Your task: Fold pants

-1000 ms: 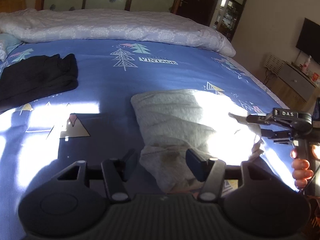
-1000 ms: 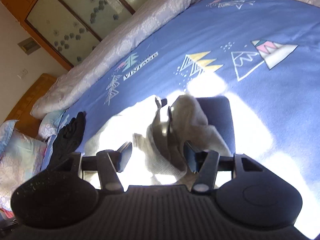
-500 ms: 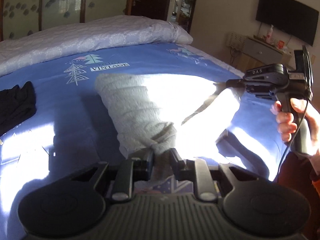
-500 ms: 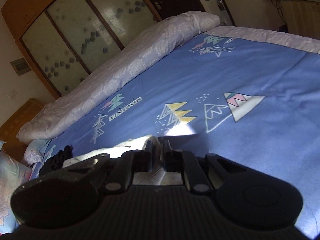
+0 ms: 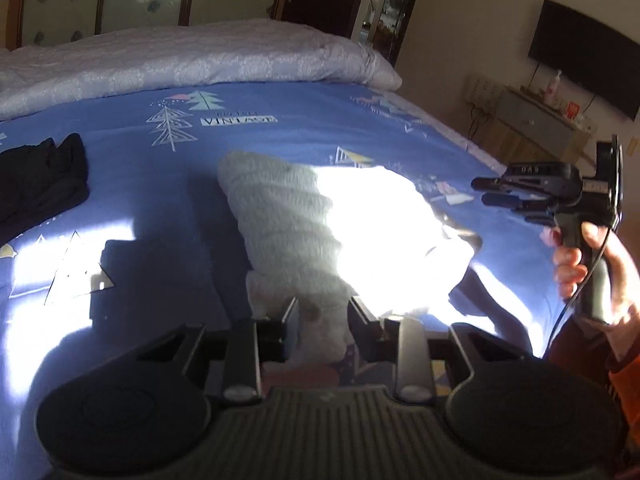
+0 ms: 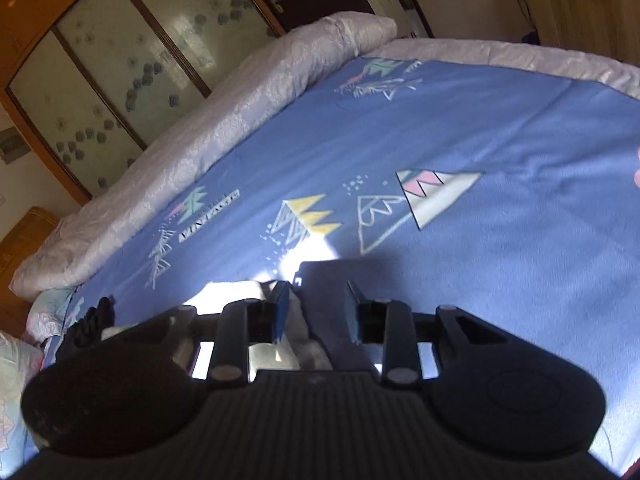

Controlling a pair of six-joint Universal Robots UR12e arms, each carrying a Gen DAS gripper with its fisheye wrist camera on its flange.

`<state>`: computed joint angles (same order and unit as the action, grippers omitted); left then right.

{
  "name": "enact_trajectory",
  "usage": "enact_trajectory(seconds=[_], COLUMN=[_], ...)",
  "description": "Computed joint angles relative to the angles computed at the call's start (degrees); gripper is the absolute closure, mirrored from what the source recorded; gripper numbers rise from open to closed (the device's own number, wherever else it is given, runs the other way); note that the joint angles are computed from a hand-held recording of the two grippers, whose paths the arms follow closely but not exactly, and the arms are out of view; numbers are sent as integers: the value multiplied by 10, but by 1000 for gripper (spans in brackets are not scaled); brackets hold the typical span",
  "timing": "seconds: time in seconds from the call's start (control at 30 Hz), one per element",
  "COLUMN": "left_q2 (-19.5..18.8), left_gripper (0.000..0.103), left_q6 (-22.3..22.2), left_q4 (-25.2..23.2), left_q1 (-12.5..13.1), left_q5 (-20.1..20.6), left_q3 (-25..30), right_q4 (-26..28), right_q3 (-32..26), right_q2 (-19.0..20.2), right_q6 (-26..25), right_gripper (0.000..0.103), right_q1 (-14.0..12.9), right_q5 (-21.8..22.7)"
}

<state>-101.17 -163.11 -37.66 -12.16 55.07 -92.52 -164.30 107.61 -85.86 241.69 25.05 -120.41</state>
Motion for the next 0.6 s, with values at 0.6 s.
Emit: enact_trajectory(seconds=[0.6], left_q2=[-55], left_gripper=[77], left_q6=[-4], left_q4=[-63], left_q1=[-50], left_q5=[106], left_q3=[51], right_q4=[-5], right_q3=[-59], right_q2=[84], right_q6=[39], right_gripper=[103], right_q1=[-71], right_q5=[221])
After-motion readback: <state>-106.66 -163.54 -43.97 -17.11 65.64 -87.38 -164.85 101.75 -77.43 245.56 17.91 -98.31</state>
